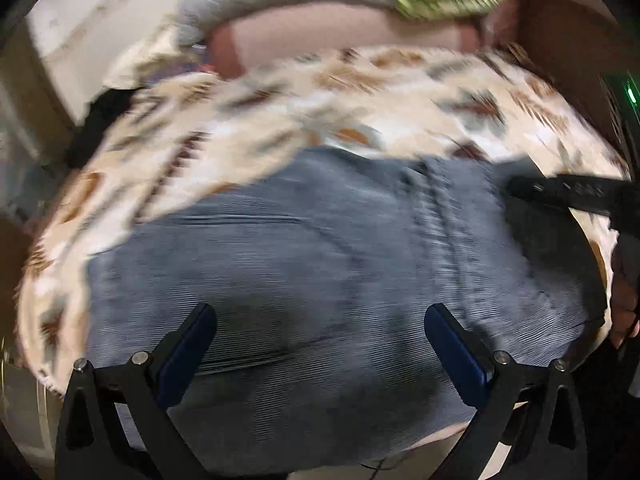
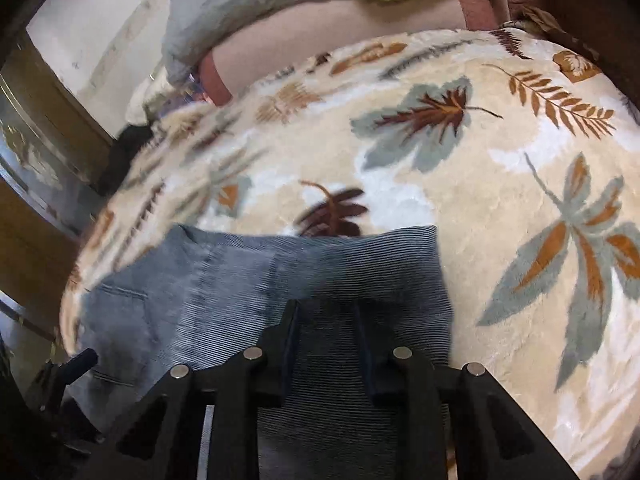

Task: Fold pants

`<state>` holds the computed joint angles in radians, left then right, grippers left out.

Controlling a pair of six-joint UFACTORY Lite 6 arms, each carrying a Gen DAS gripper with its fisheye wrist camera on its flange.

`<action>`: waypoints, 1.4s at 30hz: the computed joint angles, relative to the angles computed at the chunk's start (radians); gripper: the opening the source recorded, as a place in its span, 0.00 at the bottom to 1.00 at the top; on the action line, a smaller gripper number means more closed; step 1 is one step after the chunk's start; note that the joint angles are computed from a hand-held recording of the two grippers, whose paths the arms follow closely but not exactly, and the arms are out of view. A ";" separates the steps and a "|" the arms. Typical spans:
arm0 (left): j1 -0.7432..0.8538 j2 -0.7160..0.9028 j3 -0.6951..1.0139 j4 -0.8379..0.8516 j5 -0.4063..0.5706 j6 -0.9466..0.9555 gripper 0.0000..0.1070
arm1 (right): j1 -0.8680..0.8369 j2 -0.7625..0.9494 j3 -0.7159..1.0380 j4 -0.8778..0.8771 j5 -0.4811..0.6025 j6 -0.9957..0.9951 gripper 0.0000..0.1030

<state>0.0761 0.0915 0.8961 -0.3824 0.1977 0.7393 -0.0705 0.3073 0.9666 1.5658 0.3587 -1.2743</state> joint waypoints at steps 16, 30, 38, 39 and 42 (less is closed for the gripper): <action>0.620 0.591 0.831 -0.104 0.453 0.012 0.96 | 0.326 -0.272 -0.289 0.446 -0.013 -0.503 0.29; 0.564 0.829 1.050 -0.063 0.662 -0.169 0.96 | 0.244 -0.223 -0.271 0.422 0.051 -0.459 0.29; 0.503 0.698 0.875 -0.119 0.571 -0.030 0.47 | 0.212 -0.221 -0.273 0.450 0.076 -0.472 0.29; 0.496 0.684 0.861 -0.120 0.562 -0.027 0.38 | 0.208 -0.226 -0.277 0.454 0.078 -0.477 0.29; 0.477 0.621 0.808 -0.120 0.530 -0.002 0.28 | 0.197 -0.235 -0.285 0.457 0.083 -0.480 0.29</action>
<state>0.5529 0.7129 1.7039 -0.5025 0.7273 0.7373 0.1268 0.0727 0.6817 2.0224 0.4421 -1.7538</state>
